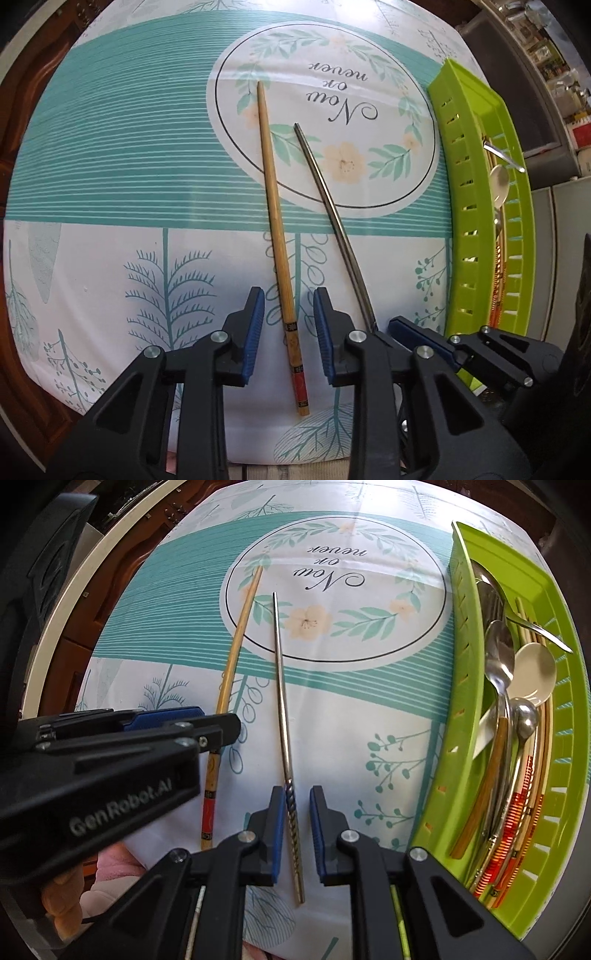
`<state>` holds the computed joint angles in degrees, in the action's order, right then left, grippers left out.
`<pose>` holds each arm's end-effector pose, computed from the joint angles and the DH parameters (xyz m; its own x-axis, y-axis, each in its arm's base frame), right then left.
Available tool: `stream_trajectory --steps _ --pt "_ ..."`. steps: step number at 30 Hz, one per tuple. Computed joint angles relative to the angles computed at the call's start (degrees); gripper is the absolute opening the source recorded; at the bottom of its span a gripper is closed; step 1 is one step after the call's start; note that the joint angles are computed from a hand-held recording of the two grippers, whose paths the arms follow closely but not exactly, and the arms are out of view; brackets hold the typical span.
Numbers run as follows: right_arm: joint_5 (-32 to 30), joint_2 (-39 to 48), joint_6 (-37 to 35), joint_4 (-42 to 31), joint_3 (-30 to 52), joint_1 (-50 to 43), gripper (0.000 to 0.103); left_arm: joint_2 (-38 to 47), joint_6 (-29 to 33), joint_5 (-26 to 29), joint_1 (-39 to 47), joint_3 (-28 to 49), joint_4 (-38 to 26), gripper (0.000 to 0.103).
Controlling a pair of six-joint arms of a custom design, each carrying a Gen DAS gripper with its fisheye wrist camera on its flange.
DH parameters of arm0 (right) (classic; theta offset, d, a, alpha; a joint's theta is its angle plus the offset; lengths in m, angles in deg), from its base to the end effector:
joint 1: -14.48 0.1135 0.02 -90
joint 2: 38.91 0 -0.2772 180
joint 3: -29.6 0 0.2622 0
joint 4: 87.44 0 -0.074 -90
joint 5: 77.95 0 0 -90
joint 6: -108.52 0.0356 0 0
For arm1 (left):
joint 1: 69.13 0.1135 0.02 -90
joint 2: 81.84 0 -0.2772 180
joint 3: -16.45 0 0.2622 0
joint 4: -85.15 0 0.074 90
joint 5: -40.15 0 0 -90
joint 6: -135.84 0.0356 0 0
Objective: Organize utensils
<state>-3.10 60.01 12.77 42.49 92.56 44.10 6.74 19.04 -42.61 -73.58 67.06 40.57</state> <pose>0.2412 0.1478 0.1253 -0.8135 -0.5738 -0.0950 -0.5772 0.7766 0.2525 0.2330 -0.0226 0.1209 -0.9244 -0.3767 -0.0594 -0.3625 0.9164 -0.1700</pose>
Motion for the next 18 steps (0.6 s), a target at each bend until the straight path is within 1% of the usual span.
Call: stream_trajectory --steps 2,3,8,11,13,14,18 --pt "-0.04 0.18 0.16 0.03 0.14 0.2 0.013 0.27 -1.3 -3.1 -2.24 0.36 -0.98 0.014" --pt "-0.01 0.2 0.1 -0.03 0.16 0.19 0.013 0.29 -1.77 -4.2 -2.68 0.29 -1.34 0.006" --pt "0.0 0.67 0.51 -0.3 0.62 0.72 0.014 -1.97 0.36 -1.45 -0.49 -2.36 0.13 0.005" --pt "0.28 1.24 0.75 -0.59 1.38 1.63 0.019 -3.28 2.43 0.04 2.05 -3.85 0.12 0.004" --pt "1.66 1.64 1.23 -0.34 2.02 3.05 0.021 -4.47 3.59 0.88 3.55 -5.06 -0.02 0.004" --pt "2.23 1.94 1.44 -0.18 2.39 3.77 0.023 -4.24 5.69 1.24 5.58 -5.05 -0.06 0.004" --pt "5.22 3.47 2.95 0.05 4.41 6.53 0.023 -4.16 8.39 2.92 8.24 -5.0 0.17 0.004"
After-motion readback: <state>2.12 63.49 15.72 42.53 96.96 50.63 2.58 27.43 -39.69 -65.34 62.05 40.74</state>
